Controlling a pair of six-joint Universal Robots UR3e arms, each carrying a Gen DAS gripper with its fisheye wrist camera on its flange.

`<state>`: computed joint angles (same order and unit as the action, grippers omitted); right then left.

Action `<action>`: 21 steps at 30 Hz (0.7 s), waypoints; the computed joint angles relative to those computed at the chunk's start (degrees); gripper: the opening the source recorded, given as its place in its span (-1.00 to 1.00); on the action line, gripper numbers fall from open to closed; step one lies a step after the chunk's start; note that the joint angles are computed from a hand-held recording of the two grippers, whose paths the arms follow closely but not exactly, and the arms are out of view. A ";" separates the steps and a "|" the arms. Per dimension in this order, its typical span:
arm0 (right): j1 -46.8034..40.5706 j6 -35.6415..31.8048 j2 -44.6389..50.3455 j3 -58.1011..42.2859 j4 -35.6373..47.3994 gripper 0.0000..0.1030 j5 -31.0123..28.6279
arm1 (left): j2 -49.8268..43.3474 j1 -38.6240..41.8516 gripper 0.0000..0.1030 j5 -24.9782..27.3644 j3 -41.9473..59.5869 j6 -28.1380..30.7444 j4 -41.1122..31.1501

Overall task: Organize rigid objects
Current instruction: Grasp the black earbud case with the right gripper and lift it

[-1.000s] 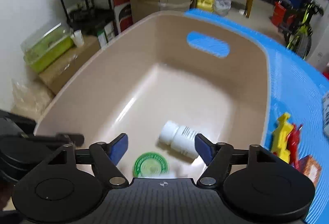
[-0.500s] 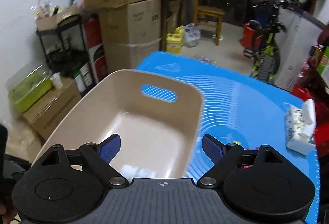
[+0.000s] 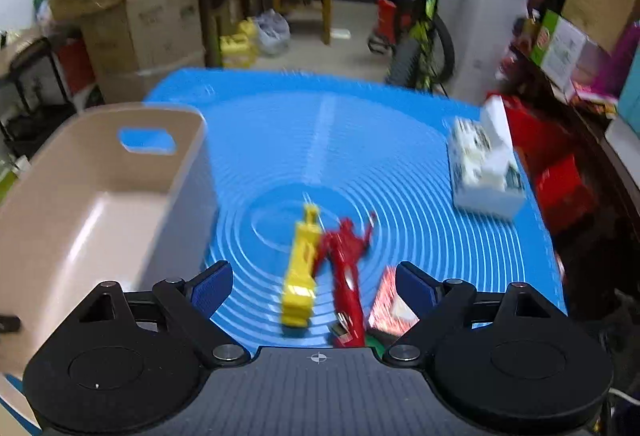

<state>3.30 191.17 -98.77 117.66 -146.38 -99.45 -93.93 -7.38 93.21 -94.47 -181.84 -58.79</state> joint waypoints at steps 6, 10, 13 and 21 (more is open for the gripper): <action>0.12 1.94 0.77 5.81 -2.00 0.74 1.46 | -0.03 -0.02 -0.81 -0.02 0.02 -0.06 0.04; 1.31 3.58 3.79 6.56 -3.30 0.73 2.05 | -0.03 -0.01 -0.81 -0.02 0.05 -0.05 0.01; 1.61 4.54 5.44 6.93 -4.15 0.70 3.09 | -0.02 0.01 -0.81 -0.03 0.03 -0.01 0.01; 3.37 5.94 9.20 7.62 -5.91 0.60 2.61 | 0.12 0.09 -0.81 -0.05 -0.19 0.07 0.09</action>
